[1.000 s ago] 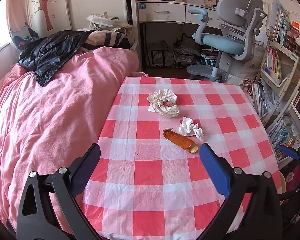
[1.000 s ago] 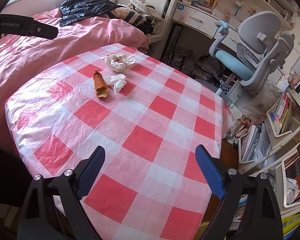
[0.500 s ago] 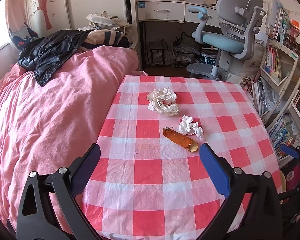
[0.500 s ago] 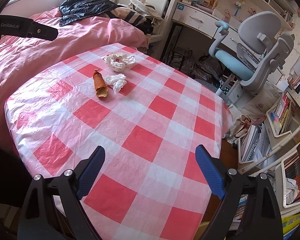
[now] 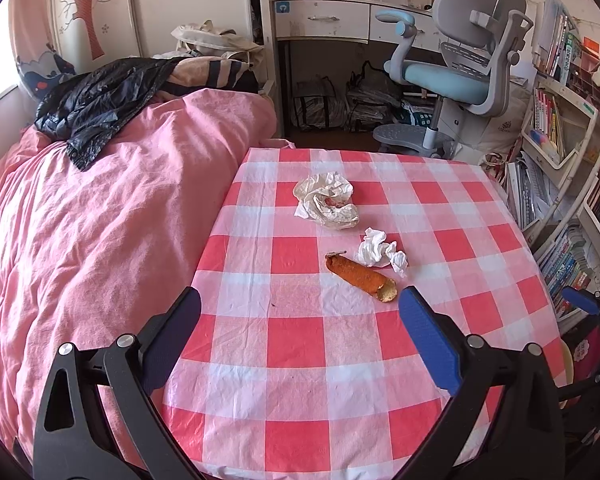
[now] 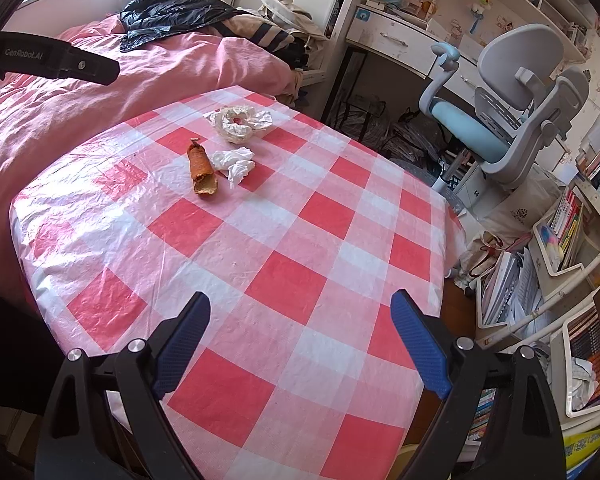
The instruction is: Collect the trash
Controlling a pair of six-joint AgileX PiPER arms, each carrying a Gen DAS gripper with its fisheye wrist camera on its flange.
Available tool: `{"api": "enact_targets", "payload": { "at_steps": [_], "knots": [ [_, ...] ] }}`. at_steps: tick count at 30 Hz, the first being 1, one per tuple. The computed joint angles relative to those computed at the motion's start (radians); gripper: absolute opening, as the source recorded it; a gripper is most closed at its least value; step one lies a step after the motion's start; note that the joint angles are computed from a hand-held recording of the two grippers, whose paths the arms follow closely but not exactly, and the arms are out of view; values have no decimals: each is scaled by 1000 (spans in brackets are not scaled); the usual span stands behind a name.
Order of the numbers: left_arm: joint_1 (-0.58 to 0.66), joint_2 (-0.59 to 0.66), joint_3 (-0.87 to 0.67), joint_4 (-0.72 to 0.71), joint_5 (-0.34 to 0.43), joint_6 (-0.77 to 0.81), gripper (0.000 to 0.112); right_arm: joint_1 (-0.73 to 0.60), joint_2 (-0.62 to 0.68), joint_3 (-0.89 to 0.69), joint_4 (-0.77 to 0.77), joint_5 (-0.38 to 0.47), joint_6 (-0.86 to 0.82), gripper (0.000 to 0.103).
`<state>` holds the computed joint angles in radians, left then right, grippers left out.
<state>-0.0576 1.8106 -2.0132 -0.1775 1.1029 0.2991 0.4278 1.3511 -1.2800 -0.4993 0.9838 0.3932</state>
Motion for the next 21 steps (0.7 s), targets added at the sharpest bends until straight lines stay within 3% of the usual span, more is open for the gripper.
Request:
{"api": "enact_targets", "payload": {
  "at_steps": [21],
  "knots": [
    [-1,4,-4,0,3,1,96,3,1,-4,-7,1,3,91]
  ]
}}
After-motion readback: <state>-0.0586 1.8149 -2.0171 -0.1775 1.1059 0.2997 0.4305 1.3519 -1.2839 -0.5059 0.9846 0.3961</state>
